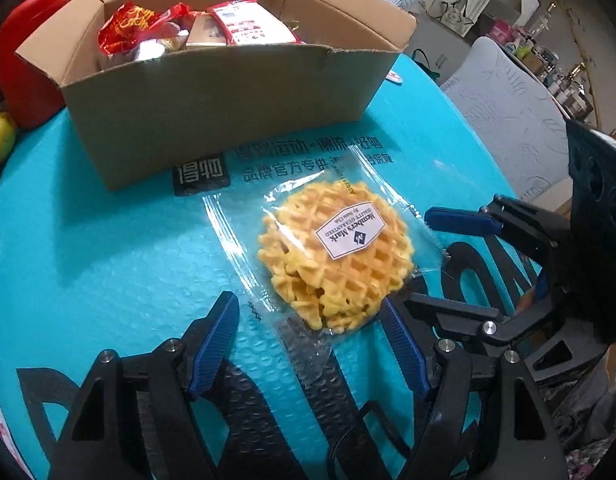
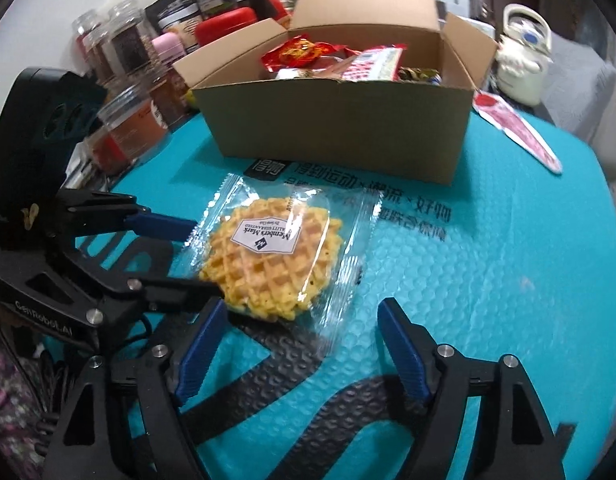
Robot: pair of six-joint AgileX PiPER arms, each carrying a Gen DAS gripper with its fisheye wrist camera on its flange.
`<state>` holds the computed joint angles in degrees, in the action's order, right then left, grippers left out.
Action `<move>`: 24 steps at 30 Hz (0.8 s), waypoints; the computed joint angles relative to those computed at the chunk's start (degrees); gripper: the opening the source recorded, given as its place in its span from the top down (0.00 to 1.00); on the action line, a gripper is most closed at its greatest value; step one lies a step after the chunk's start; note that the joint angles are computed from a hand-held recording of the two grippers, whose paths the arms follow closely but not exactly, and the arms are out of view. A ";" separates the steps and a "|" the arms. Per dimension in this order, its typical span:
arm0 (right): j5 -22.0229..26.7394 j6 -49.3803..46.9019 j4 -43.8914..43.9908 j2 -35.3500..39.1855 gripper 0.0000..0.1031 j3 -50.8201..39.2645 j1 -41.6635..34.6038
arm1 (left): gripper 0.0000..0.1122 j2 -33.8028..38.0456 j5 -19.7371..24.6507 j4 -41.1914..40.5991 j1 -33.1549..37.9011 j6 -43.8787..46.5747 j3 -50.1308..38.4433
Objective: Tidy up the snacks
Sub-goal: 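Grasp the wrapped waffle with the right tool, left tool pressing its other side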
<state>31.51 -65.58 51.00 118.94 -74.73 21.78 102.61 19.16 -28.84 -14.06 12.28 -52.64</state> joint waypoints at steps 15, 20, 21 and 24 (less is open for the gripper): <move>-0.85 -8.02 1.01 2.86 0.24 -2.55 1.29 | 0.35 0.77 -0.70 -3.52 2.39 3.97 -1.27; -2.11 -8.95 2.99 3.76 0.24 -3.24 1.95 | 0.35 1.43 -1.19 -3.10 3.38 4.59 -2.16; -2.34 -8.87 3.05 4.01 0.24 -3.41 2.06 | 0.35 1.90 -0.97 -5.31 3.82 7.00 -2.43; -2.97 -9.16 3.61 4.55 0.24 -3.56 2.32 | 0.35 3.53 0.81 -15.69 5.83 17.52 -3.34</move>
